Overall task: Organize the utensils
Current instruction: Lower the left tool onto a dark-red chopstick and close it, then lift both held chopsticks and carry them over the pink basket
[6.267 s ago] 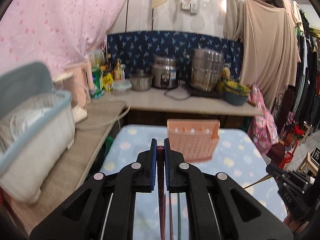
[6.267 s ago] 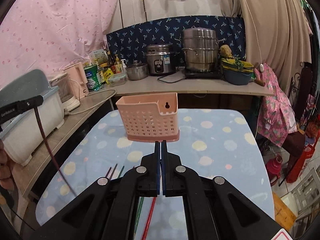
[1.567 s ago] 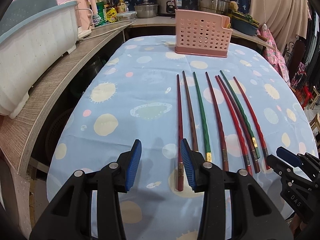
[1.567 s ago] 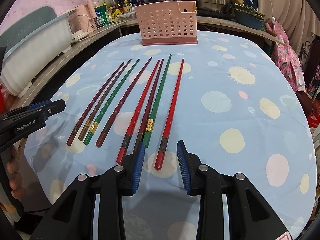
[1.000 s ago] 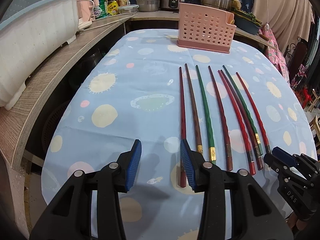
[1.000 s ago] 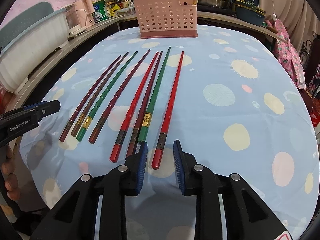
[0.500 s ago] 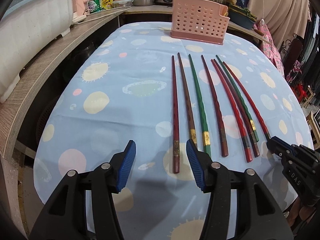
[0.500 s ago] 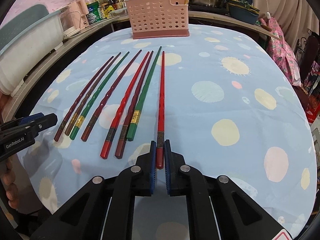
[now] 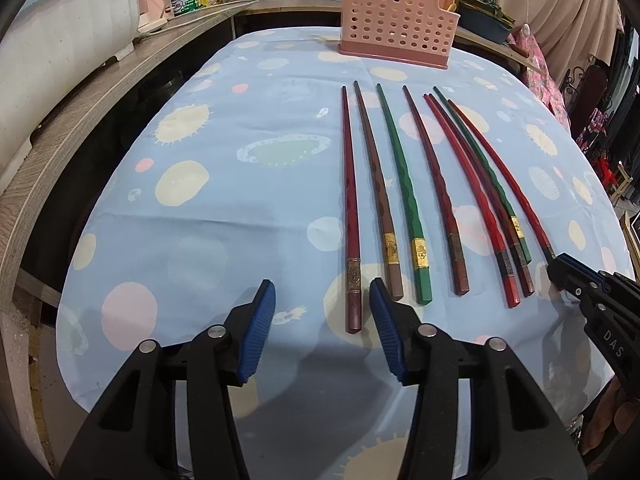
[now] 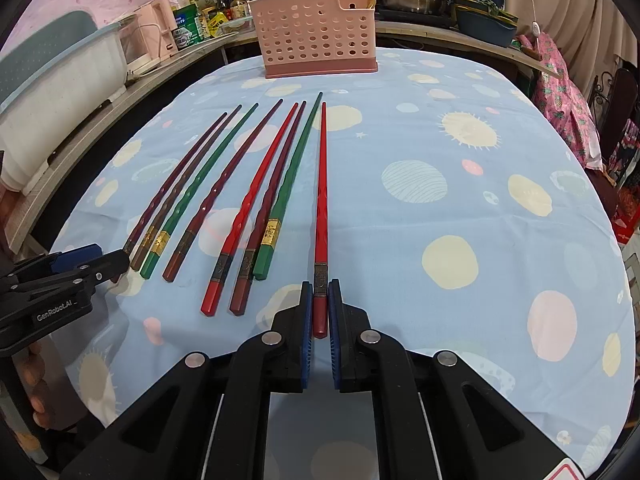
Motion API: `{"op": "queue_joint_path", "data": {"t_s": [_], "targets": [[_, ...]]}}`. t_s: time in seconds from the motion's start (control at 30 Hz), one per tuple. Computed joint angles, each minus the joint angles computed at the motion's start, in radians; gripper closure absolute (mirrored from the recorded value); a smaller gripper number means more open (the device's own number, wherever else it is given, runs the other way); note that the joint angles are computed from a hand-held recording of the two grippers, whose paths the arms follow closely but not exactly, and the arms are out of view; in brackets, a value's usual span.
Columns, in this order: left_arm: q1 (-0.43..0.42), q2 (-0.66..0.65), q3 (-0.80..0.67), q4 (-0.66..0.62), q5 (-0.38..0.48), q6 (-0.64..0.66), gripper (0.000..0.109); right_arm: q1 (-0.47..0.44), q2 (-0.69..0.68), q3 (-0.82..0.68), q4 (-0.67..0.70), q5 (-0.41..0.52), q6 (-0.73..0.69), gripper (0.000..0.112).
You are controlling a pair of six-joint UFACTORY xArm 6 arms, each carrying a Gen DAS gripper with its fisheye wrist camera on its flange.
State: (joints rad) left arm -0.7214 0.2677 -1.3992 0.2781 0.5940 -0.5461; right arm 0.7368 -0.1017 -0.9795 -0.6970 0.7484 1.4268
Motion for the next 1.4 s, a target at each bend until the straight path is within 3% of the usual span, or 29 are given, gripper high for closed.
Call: {"op": "queue_joint_path", "data": {"t_s": [0.23, 0.43, 1.0, 1.4], "targets": [[0.006, 0.011, -0.010, 0.015, -0.008, -0.006, 0.077, 0.000, 0.000, 0.000, -0.001, 0.000, 0.000, 0.105], [0.008, 0.020, -0.020, 0.000, -0.014, 0.013, 0.099, -0.001, 0.000, 0.000, 0.000, -0.002, 0.001, 0.105], [0.008, -0.014, -0.023, 0.022, -0.026, -0.015, 0.101, -0.005, -0.050, 0.011, -0.042, 0.021, 0.041, 0.105], [0.030, -0.013, -0.134, 0.031, -0.041, -0.026, 0.101, -0.030, -0.105, -0.046, -0.136, 0.067, 0.049, 0.105]]}}
